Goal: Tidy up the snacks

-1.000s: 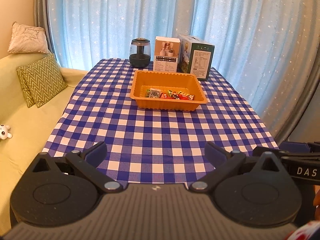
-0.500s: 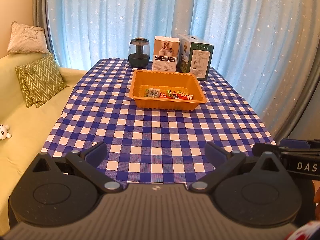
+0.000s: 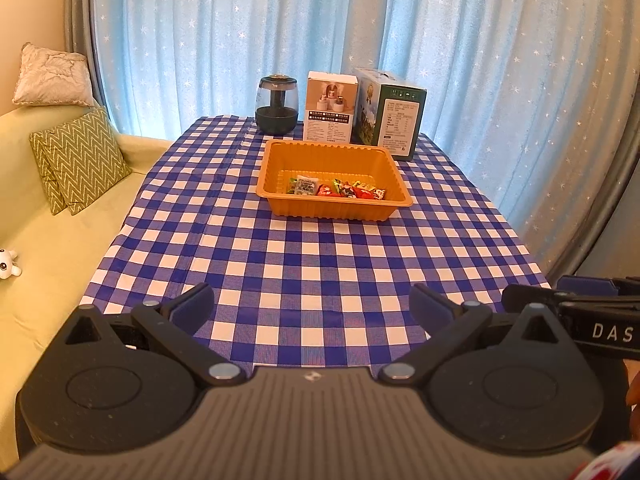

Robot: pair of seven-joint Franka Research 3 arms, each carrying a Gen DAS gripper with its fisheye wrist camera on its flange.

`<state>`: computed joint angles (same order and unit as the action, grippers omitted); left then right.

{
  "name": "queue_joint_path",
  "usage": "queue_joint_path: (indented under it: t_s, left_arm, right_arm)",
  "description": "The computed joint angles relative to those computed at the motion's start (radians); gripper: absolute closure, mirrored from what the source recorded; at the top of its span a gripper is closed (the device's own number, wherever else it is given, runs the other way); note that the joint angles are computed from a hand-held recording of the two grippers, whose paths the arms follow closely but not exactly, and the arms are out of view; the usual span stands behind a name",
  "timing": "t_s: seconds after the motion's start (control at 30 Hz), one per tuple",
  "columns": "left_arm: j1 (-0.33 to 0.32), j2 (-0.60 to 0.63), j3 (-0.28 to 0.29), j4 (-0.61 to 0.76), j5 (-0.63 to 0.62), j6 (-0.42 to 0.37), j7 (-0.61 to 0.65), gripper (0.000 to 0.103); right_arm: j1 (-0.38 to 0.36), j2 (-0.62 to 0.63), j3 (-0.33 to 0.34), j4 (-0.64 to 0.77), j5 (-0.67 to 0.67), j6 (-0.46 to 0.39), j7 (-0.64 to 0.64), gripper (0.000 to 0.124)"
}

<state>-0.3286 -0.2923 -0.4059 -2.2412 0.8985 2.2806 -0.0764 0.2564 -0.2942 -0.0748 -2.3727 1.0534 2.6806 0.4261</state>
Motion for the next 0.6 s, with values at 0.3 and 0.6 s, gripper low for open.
queue_joint_path:
  t_s: [0.3,0.6]
  left_arm:
    - [-0.002,0.009,0.001,0.008,0.004,-0.001,0.001,0.0]
    - [-0.005,0.015,0.002,0.012,0.006,-0.004,-0.002,0.0]
  right_arm:
    - [0.0,0.001,0.0,0.002,0.002,0.0,-0.001,0.05]
    - [-0.002,0.001,0.0,0.0,0.002,-0.001,-0.004,0.05]
